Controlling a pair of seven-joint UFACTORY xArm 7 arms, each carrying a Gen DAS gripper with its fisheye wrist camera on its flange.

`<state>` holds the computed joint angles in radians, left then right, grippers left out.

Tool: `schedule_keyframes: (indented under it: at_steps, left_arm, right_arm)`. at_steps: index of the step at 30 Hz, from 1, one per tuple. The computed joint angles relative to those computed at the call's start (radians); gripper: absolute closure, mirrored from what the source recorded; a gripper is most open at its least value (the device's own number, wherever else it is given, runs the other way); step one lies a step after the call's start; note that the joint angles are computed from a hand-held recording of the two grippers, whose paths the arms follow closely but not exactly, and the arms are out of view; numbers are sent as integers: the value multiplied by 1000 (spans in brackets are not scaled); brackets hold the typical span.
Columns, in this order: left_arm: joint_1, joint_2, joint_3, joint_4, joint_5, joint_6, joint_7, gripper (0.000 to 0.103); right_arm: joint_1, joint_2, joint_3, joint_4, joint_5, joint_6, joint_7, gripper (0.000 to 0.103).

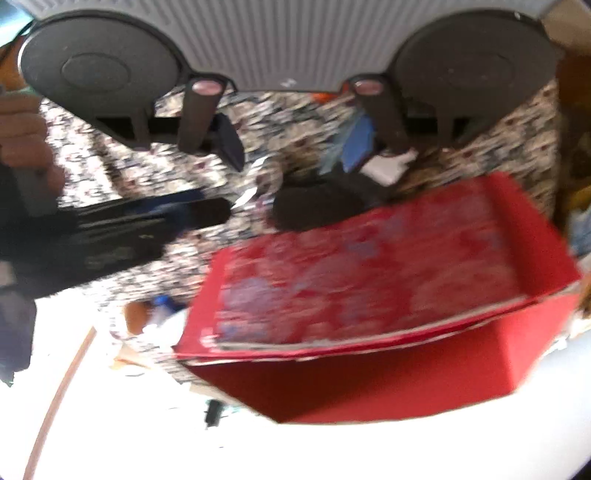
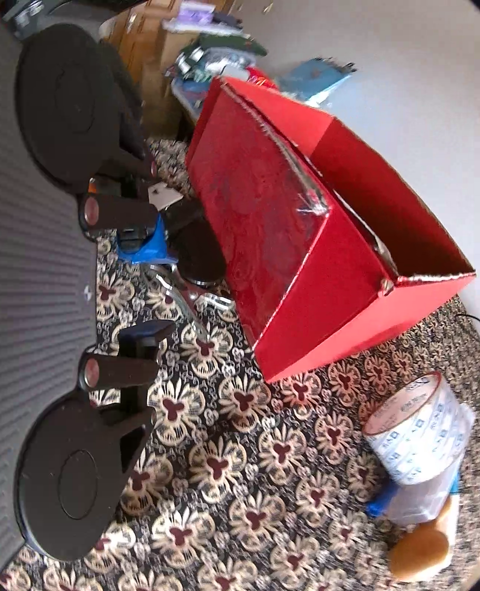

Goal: Organize rigid objects
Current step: 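Grasp the silver metal clip with the right gripper and lift it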

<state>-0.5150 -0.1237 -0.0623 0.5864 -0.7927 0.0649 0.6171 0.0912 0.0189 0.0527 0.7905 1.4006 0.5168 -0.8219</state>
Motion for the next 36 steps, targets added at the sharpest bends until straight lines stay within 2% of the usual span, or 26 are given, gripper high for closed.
schedule_keyframes:
  at_steps: [2,3,5,7,9,11,12,15,17,20,23,25,28,31,33,36]
  left_arm:
    - [-66,34,27,40,-175,-8,169,45]
    - [-86,55,28,52,-206,-30,200,44]
    - [-44,100,-22,74,-143,-46,144,52]
    - [-14,140,-41,108,-114,-4,116,65]
    - [5,168,-65,121,-82,-8,87,68]
    - [3,192,-62,119,52,-29,-30,78]
    - [10,202,-70,123,75,-31,-54,82]
    - [35,233,-91,142,112,-35,-92,82]
    - [91,245,-157,155,49,-41,-38,82]
    - [154,259,-225,164,16,-50,3,83]
    - [237,263,-318,176,-82,-46,80,84]
    - [279,246,-360,180,-185,-30,179,84]
    - [264,214,-346,176,-269,5,260,85]
    - [238,178,-322,170,-337,37,332,85]
    - [222,128,-302,156,-416,76,416,85]
    - [187,48,-258,146,-525,125,539,85]
  right_arm:
    - [-1,17,1,16,2,6,6,88]
    - [-2,25,2,23,4,5,5,88]
    - [-5,42,5,37,2,1,7,88]
    - [-12,59,5,48,-8,8,20,89]
    - [-26,70,2,58,-14,37,27,89]
    - [-35,79,3,64,-18,51,29,89]
    - [-38,83,5,67,-22,53,28,89]
    - [-45,99,9,76,-33,59,26,89]
    - [-50,113,12,84,-34,62,29,89]
    - [-62,132,16,98,-33,77,38,89]
    - [-69,144,21,107,-30,85,40,89]
    - [-74,144,23,106,-18,92,36,89]
    - [-84,142,21,102,-6,123,40,89]
    - [-85,117,19,84,4,130,34,95]
    - [-80,73,16,53,17,119,12,101]
    - [-71,-22,-2,-6,50,123,-25,103]
